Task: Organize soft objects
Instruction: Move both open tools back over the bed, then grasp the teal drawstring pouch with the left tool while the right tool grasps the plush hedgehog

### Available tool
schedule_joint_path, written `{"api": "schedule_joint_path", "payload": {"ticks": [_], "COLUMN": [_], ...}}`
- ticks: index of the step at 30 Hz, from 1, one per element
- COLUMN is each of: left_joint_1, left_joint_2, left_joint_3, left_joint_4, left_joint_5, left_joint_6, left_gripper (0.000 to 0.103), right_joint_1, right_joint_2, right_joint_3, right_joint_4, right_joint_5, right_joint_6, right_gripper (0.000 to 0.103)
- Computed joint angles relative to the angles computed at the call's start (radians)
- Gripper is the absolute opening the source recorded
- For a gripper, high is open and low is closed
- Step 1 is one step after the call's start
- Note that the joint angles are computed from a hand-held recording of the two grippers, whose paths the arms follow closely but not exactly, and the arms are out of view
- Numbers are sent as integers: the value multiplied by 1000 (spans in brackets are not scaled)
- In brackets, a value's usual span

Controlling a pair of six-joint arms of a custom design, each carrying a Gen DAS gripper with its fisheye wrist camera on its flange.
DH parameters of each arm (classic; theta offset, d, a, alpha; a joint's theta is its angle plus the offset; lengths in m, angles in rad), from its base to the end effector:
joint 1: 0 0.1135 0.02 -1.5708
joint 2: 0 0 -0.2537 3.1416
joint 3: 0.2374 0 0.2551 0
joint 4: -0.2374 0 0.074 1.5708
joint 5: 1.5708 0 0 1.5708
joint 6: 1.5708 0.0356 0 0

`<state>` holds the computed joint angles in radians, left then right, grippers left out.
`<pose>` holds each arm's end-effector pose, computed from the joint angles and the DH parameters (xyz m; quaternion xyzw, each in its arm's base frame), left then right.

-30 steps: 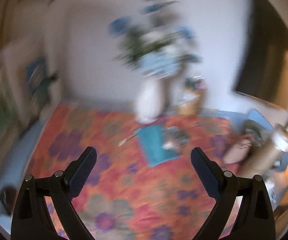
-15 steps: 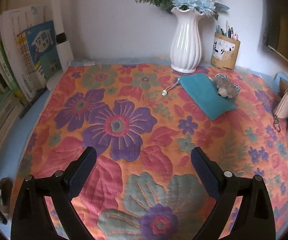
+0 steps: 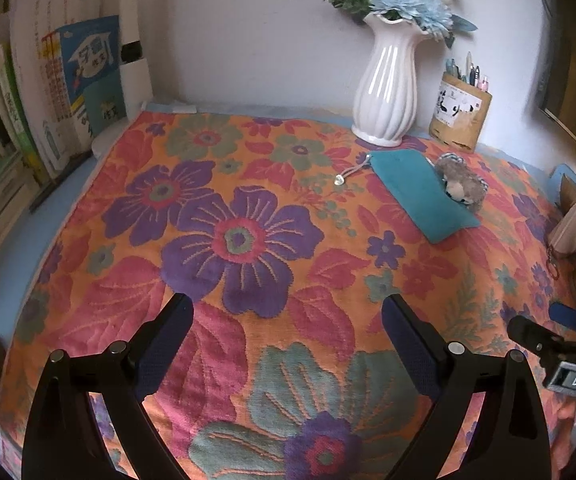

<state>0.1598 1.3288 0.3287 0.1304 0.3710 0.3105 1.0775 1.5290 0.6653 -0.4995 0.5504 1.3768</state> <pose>0.2121 0.0211 0.1017 0.1327 0.9157 -0.0898 0.3686 0.1289 0.2004 0.1153 0.1706 0.9423 0.0028 0.2881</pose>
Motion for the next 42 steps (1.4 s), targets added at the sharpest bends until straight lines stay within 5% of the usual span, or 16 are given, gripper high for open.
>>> {"api": "schedule_joint_path", "payload": {"ticks": [20, 23, 26, 31, 33, 37, 42], "left_joint_1": [-31, -15, 33, -38, -97, -246, -268], "left_joint_2": [14, 35, 24, -35, -44, 76, 213], "left_joint_3": [2, 58, 152, 291, 321, 398, 478], "left_joint_4": [2, -95, -267, -471, -474, -406, -375], "left_joint_5": [-62, -34, 64, 31, 37, -98, -58], "left_joint_6": [-1, 18, 20, -67, -92, -166, -223], "left_gripper": [95, 95, 95, 95, 95, 94, 94], "right_joint_1": [11, -13, -103, -366, -429, -556, -579], "right_joint_2": [88, 45, -136, -228, -166, -36, 98], "right_joint_3": [86, 61, -43, -54, -14, 13, 78], "right_joint_4": [-88, -62, 50, 189, 230, 410, 443], "right_joint_5": [-6, -28, -87, -248, -290, -437, -403], "right_joint_6": [-5, -42, -103, -271, -302, -322, -332], "right_gripper": [103, 102, 92, 92, 92, 92, 88]}}
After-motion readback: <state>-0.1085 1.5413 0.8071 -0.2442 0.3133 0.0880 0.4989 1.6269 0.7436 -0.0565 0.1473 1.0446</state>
